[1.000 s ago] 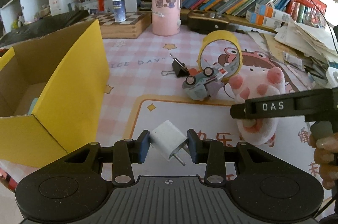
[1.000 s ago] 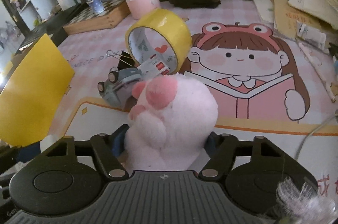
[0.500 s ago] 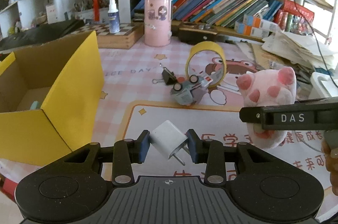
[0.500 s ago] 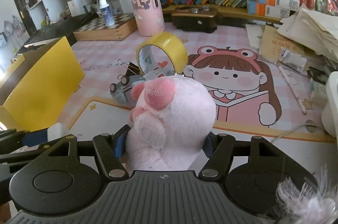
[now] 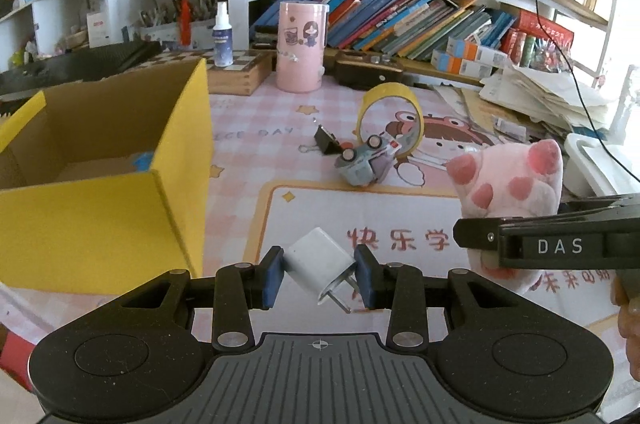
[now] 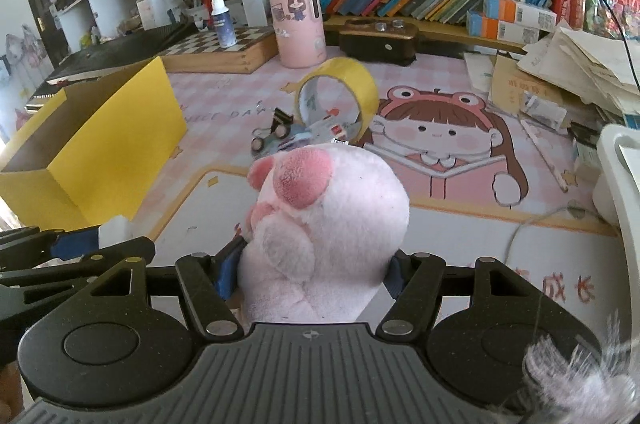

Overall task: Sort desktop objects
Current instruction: 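Lift the charger and plush pig with both tools and carry them toward the yellow box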

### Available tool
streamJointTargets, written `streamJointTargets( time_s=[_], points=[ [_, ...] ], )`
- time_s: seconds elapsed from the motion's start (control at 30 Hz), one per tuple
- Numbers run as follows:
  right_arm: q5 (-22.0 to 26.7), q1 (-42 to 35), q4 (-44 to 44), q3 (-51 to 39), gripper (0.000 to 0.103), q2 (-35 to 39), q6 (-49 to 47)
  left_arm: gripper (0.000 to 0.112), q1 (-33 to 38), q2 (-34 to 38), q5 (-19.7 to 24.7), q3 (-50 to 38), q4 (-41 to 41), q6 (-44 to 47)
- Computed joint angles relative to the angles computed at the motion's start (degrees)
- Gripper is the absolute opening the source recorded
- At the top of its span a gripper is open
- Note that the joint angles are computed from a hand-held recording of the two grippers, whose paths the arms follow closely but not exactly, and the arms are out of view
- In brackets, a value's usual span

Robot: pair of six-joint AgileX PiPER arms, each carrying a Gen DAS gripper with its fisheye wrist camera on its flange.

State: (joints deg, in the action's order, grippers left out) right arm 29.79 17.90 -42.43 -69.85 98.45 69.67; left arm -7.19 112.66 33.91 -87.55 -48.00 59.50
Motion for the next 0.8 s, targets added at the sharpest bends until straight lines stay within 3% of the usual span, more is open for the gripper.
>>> streamJointTargets(
  time_s=[0.8],
  points=[
    [18.2,25.4,-3.5,-9.1,0.065,7.0,22.2,0.036,21.6,-5.4,16.1,8.0,-6.9,21.9]
  ],
)
